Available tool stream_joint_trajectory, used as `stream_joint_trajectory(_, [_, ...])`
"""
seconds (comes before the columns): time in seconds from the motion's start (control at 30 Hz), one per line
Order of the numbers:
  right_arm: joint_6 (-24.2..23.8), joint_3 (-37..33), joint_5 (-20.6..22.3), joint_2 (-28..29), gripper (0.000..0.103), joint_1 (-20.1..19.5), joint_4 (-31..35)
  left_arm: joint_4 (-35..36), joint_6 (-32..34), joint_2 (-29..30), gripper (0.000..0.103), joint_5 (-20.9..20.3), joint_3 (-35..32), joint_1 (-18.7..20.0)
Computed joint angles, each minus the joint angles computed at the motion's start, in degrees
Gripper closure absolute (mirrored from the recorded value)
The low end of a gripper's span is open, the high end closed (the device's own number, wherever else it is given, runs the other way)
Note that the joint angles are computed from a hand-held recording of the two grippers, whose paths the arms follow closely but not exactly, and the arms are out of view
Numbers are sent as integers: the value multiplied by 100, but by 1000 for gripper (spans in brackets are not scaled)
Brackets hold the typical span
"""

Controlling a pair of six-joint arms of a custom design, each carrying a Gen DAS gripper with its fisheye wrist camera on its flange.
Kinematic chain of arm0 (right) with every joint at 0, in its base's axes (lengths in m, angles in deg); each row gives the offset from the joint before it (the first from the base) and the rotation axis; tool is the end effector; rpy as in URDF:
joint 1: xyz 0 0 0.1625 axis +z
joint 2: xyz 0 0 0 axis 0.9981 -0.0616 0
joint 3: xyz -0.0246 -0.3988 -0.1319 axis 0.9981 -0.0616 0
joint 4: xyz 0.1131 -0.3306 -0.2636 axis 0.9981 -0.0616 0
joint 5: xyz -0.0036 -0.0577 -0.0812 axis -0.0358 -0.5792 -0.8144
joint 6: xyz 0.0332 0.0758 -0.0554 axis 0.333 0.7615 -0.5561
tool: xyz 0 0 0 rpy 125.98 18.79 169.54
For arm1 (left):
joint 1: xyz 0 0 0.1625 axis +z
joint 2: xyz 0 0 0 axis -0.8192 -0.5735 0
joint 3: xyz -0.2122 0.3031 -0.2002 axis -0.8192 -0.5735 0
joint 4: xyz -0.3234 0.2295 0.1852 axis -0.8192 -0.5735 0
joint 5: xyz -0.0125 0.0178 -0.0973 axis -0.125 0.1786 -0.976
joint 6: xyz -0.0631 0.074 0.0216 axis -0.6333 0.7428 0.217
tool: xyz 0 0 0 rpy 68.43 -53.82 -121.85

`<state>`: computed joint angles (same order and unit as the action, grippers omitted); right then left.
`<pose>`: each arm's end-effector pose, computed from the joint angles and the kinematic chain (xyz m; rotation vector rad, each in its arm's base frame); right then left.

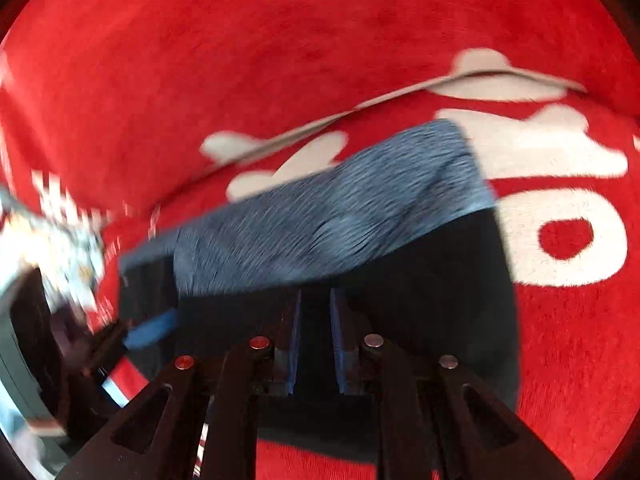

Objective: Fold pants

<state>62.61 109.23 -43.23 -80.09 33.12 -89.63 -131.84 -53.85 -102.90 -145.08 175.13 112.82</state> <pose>0.3046 -0.3570 0.0676 -0.5621 -2.7471 0.5419 -0.0966 -0.4962 0.1558 0.8768 2.4063 0.2182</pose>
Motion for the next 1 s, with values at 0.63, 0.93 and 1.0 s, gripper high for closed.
stream_joint_trajectory(0.63, [1302, -1268, 713, 1029, 18, 1078, 509, 1336, -597, -1368, 25, 814, -531, 723])
stream_joint_trajectory(0.93, [1670, -2075, 986, 1527, 18, 1323, 1587, 1810, -740, -1759, 25, 1025, -826, 1197])
stream_joint_trajectory(1.0, [1649, -2396, 963, 1707, 18, 1377, 2057, 1889, -793, -1803, 25, 1065, -888, 1304])
